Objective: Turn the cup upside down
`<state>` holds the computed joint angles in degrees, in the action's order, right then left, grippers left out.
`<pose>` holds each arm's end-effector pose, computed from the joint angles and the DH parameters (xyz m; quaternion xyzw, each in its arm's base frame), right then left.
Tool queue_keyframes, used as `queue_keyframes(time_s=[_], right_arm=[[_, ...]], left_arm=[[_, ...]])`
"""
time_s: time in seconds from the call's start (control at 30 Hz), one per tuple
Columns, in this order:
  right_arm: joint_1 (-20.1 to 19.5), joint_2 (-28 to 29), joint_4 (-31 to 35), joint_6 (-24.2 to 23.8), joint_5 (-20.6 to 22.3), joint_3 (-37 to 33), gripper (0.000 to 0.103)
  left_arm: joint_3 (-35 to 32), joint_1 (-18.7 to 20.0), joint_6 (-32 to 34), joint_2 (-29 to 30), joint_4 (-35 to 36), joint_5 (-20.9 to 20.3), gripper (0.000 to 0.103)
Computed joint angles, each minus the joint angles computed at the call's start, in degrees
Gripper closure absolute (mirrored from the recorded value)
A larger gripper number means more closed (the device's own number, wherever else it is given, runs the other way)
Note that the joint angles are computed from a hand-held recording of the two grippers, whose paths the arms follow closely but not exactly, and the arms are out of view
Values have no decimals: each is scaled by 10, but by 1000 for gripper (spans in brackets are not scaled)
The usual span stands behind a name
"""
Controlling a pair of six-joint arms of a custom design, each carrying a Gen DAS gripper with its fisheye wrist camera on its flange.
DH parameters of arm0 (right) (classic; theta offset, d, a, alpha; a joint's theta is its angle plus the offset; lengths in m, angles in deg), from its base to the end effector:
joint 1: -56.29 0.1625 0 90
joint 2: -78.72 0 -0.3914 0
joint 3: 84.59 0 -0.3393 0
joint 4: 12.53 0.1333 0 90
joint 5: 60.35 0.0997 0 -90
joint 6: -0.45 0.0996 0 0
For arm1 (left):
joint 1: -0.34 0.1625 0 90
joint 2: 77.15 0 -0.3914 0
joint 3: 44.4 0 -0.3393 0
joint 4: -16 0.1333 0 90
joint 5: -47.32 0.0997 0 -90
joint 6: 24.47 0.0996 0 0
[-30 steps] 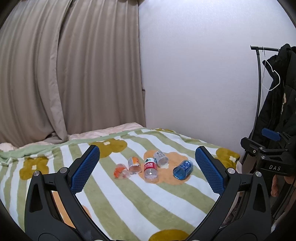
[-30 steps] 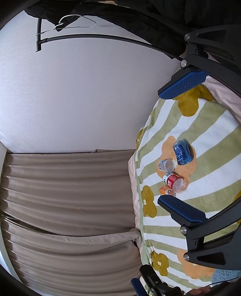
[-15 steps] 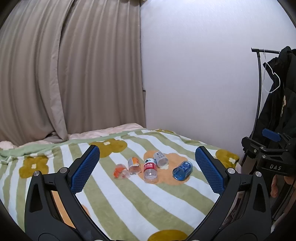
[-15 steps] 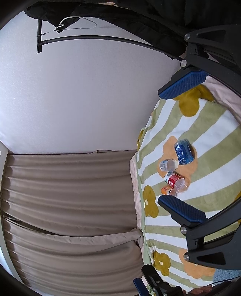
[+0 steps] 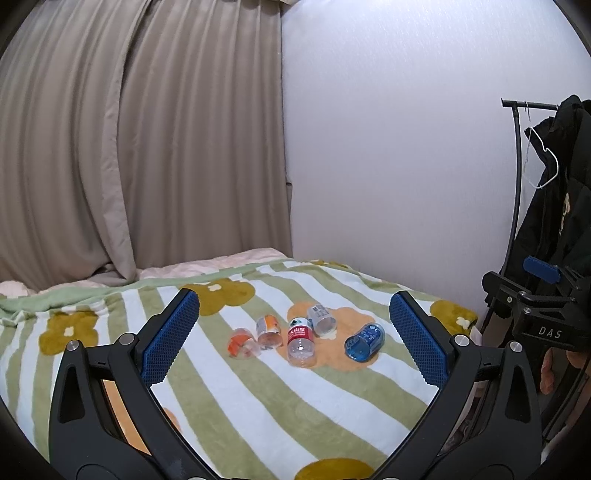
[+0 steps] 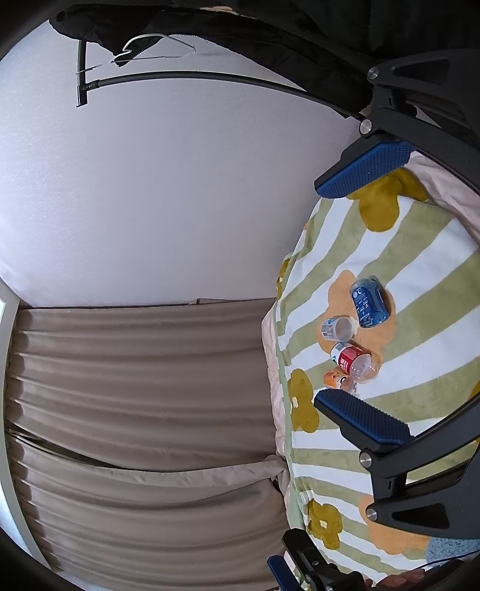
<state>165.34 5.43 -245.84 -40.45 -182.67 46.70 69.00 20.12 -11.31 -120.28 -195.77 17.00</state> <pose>0.2011 -0.3372 0.3421 0.1896 -0.7061 0.6002 0.3243 -0.3978 -0.3761 0.1574 0.3582 0.7272 -0.5451 0.2138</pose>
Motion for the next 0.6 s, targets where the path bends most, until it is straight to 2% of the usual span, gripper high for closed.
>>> queue_keyframes(time_s=[0.23,0.37,0.47,0.6], right_arm=[[8,5,-14,-13,2,0,0],[-2,-3,-13,6,11,7,0],[-8,-11,-1,7,2,7,0],[-23,-35,27,28,14,8,0]], left_arm=[[-1,-2,3,1,-5,-2,0],[-5,0,4,2,3,-13,0],[-22,10,-5,-2,48,-39,0],[-79,40,-11,4,158,-110,0]])
